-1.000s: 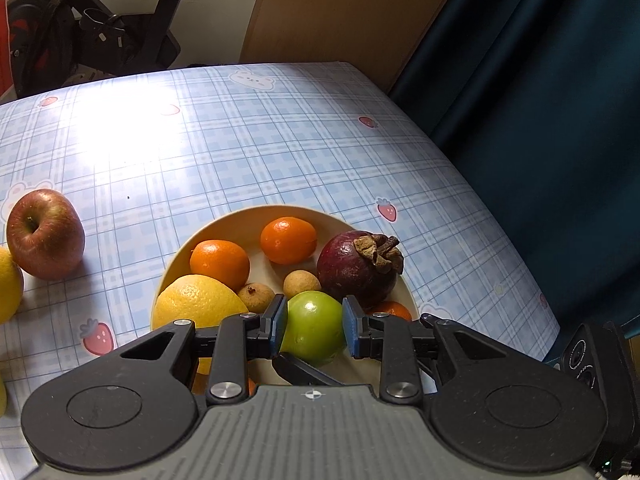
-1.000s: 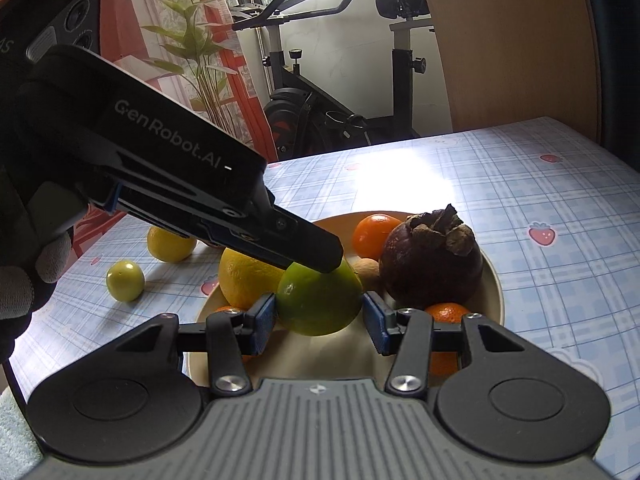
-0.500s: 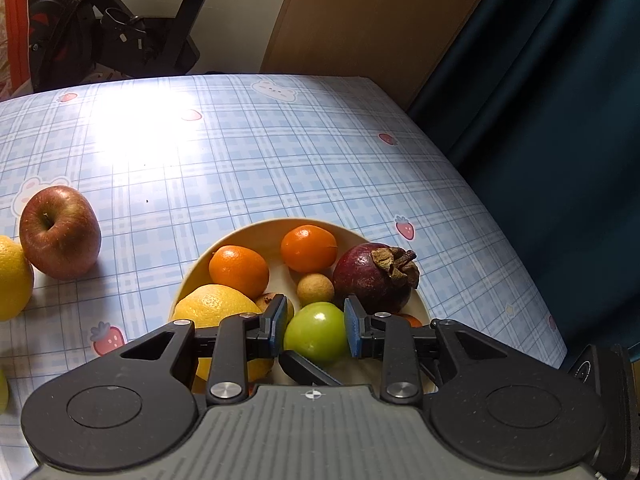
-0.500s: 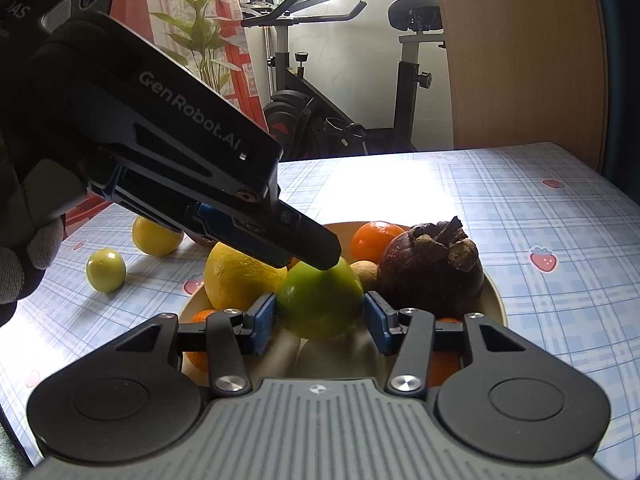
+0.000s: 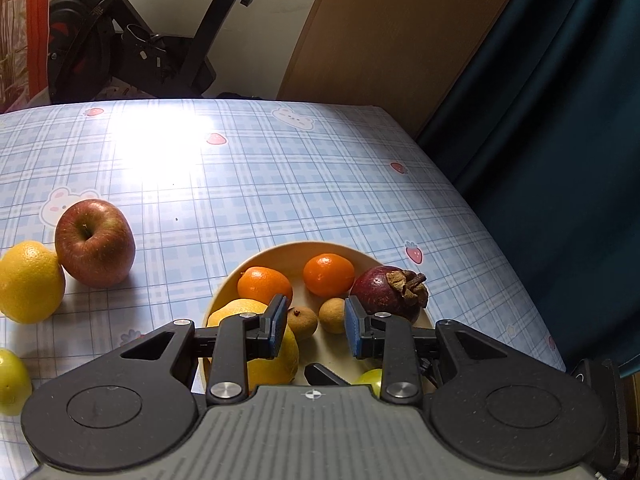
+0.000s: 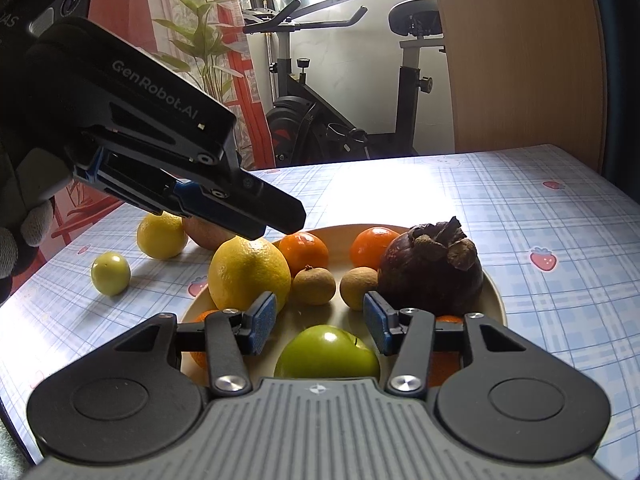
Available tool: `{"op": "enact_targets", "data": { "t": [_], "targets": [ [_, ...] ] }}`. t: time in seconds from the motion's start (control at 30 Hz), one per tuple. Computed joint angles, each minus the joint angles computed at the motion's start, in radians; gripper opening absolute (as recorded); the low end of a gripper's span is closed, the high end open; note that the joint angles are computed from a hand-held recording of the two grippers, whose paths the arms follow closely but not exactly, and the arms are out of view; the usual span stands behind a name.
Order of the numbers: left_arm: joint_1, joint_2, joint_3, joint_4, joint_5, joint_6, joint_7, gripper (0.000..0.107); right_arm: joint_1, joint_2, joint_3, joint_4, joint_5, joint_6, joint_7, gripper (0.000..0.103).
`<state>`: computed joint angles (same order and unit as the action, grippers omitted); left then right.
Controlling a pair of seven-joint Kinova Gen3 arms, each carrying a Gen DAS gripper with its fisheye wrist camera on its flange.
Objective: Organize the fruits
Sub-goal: 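Open the left gripper and pull it back from the plate, then move the left tool to the small yellow-green fruit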
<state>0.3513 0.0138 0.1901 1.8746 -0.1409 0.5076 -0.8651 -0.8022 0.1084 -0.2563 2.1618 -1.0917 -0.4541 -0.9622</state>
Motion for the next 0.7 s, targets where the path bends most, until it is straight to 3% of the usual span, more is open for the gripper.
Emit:
{"op": "enact_targets", "data": {
  "t": [0.1, 0.4, 0.7],
  "targets": [
    [-0.009, -0.023, -0.004, 0.020, -0.011, -0.007, 0.018, 0.033, -0.002, -0.003, -0.012, 0.023, 0.062, -0.038, -0.058, 0.054],
    [-0.092, -0.157, 0.022, 0.096, -0.090, 0.016, 0.111, 0.033, -0.008, -0.006, -0.018, 0.038, 0.105, -0.068, -0.096, 0.054],
    [-0.254, -0.300, 0.111, 0.161, -0.187, 0.077, 0.203, 0.034, -0.039, 0.000, -0.030, 0.043, 0.045, -0.139, -0.049, 0.054]
  ]
}}
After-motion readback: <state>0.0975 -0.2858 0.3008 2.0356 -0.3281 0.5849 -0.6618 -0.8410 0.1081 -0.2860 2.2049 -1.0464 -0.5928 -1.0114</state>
